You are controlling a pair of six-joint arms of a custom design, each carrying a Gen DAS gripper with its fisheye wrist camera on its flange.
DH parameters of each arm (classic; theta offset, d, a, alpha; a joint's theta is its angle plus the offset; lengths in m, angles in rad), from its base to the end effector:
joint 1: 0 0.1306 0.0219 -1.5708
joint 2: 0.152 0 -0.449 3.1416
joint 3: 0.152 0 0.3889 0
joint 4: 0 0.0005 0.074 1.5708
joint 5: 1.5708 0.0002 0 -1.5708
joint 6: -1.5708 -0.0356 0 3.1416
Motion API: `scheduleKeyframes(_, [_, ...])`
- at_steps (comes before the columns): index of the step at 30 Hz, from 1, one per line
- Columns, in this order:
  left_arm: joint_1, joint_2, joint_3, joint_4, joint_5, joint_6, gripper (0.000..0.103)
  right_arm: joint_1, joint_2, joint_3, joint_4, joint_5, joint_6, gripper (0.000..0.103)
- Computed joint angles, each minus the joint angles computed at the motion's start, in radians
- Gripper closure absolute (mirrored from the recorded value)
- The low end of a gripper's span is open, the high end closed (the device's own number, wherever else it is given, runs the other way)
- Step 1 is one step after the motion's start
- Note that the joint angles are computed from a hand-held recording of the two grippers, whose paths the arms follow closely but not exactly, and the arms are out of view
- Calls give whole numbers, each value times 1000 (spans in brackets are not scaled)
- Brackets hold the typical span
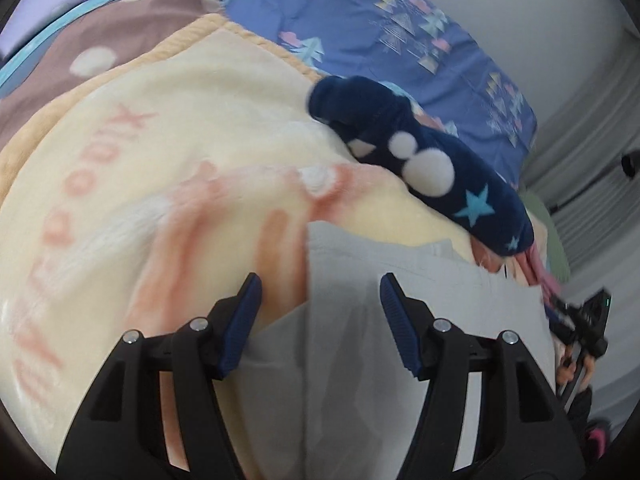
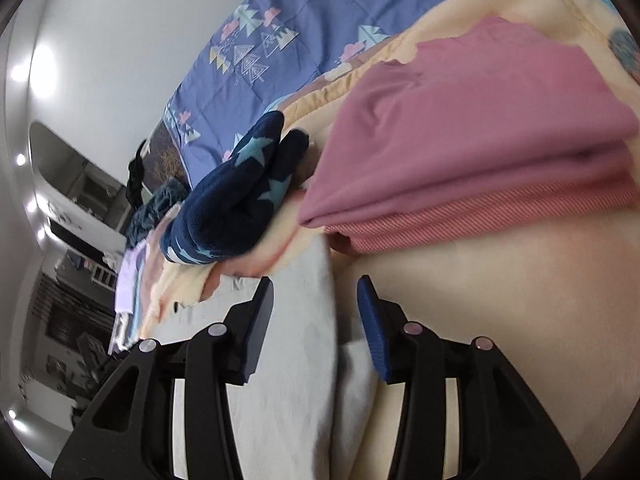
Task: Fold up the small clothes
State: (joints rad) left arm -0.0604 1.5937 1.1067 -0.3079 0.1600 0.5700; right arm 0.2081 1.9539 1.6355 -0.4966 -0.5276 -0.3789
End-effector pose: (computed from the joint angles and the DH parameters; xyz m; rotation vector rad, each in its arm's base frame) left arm 0.5187 -0.0376 0.3127 -0.5303 2.3490 -0.4884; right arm 0.6734 0.1600 0.3187 -0.0520 2.4303 0.9025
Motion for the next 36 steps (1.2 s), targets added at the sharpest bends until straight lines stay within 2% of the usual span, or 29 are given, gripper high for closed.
scheduleKeyframes(1, [-8,12,19,-17,-5,-29,79,6,7,13,-13,8,23,66])
scheduleKeyframes(2, [-14,23,42,-49,-9,-57,100,11,14,26,-26,12,50,82])
scheduleKeyframes(3, [-24,26,54,-62,-40,-59,100,16,9,26,-21,18,61,100])
scheduleKeyframes(6, [-45,-40,5,30,-105,-76,100,9,-48,-54,137,-12,29,100])
scheduleKeyframes(8, [-50,-45,4,29,-147,-93,100,15,-40,-31,97,40,65,100])
scheduleKeyframes(9, [-53,-33,14,7,-176,-99,97,21,-19,3,30,85,89,98])
scheduleKeyframes(11, [-65,7,50,-90,-259,-100,87,23,21,59,-94,119,85,93])
scheduleKeyframes(12, [-71,13,56,-115,-281,-95,75,15,24,51,-106,100,59,88])
scheduleKeyframes(13, [-83,4,48,-116,-314,-89,67,5,13,21,-70,70,31,85])
scheduleKeyframes(14, [-98,-17,35,-104,-342,-94,64,-8,-6,-15,-28,48,10,84])
scheduleKeyframes(16, [-156,-64,25,-101,-394,-132,55,-22,-35,-51,2,48,18,77])
scheduleKeyframes(17, [-199,-85,24,-95,-401,-158,52,-22,-35,-51,2,48,18,76])
scheduleKeyframes(19, [-296,-104,39,-99,-374,-215,38,-45,-61,-82,22,22,42,76])
scheduleKeyframes(21, [-410,-81,82,-133,-375,-286,33,-52,-66,-91,25,8,39,76])
scheduleKeyframes(23, [-536,-21,146,-177,-406,-346,33,-69,-58,-104,25,-57,33,76])
scheduleKeyframes(26, [-663,75,232,-208,-400,-406,33,-78,-44,-87,-25,-101,59,76])
scheduleKeyframes(28, [-731,141,287,-226,-437,-450,33,-84,-38,-83,-32,-132,68,76])
scheduleKeyframes(32, [-797,235,383,-291,-491,-488,29,-83,-33,-67,-78,-164,125,70])
scheduleKeyframes(34, [-816,274,427,-326,-560,-496,29,-78,-30,-54,-112,-162,169,66])
scheduleKeyframes(36, [-831,302,458,-349,-631,-503,29,-72,-25,-39,-149,-145,197,65])
